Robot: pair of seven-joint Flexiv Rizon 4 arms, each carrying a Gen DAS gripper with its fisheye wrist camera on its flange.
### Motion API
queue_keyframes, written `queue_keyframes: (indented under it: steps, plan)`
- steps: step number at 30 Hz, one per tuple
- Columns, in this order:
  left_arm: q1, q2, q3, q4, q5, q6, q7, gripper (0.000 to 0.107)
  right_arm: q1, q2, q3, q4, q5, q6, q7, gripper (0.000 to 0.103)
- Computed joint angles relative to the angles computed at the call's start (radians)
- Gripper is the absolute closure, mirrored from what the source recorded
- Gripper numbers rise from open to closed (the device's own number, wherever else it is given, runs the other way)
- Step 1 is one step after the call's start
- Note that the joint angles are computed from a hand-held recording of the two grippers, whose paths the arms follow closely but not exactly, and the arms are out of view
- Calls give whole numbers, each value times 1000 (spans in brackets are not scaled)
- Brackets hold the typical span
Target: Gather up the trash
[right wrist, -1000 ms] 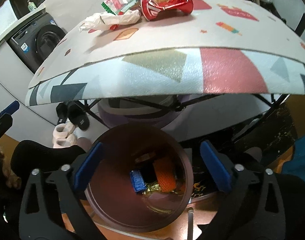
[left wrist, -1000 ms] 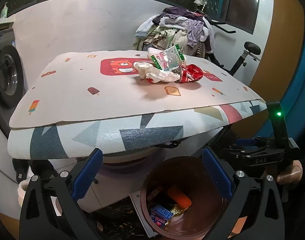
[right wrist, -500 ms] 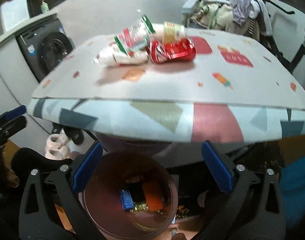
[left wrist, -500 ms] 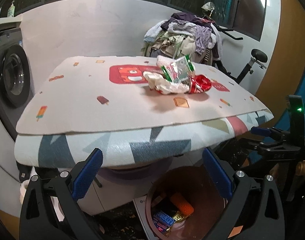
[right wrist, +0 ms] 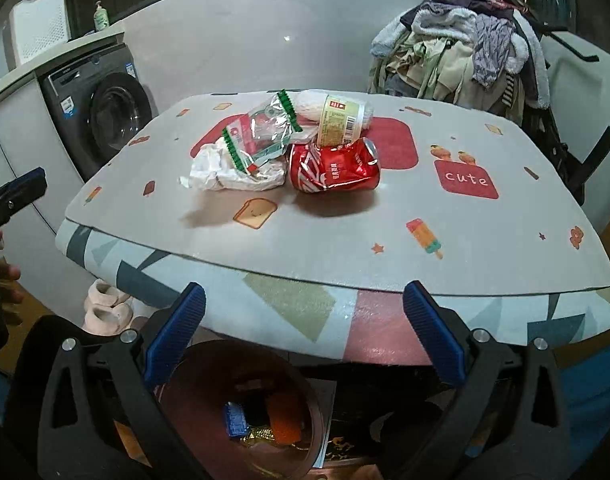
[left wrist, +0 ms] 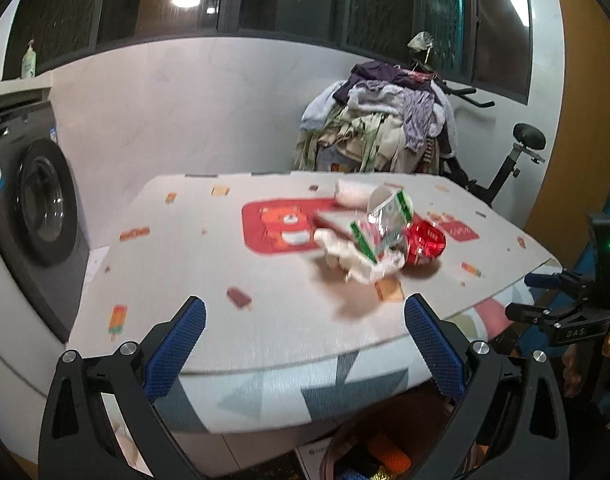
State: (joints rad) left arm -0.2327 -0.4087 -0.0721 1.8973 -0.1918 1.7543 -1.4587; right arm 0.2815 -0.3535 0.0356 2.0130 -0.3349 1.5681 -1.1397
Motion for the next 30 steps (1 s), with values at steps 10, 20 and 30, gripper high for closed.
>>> queue_keyframes:
  steps: [10, 20, 30]
  plan:
    - [-11, -33, 17, -112, 1, -107, 25, 9, 22, -21, -70, -58, -64, -13, 24, 6]
    - [-63, -85, 112, -185, 18, -156, -65, 10, -91, -103, 44, -201, 33, -69, -58, 6]
    - [62, -130, -18, -224, -42, -185, -37, 10, -234, -321, 278, -612, 248, -284, -271, 15]
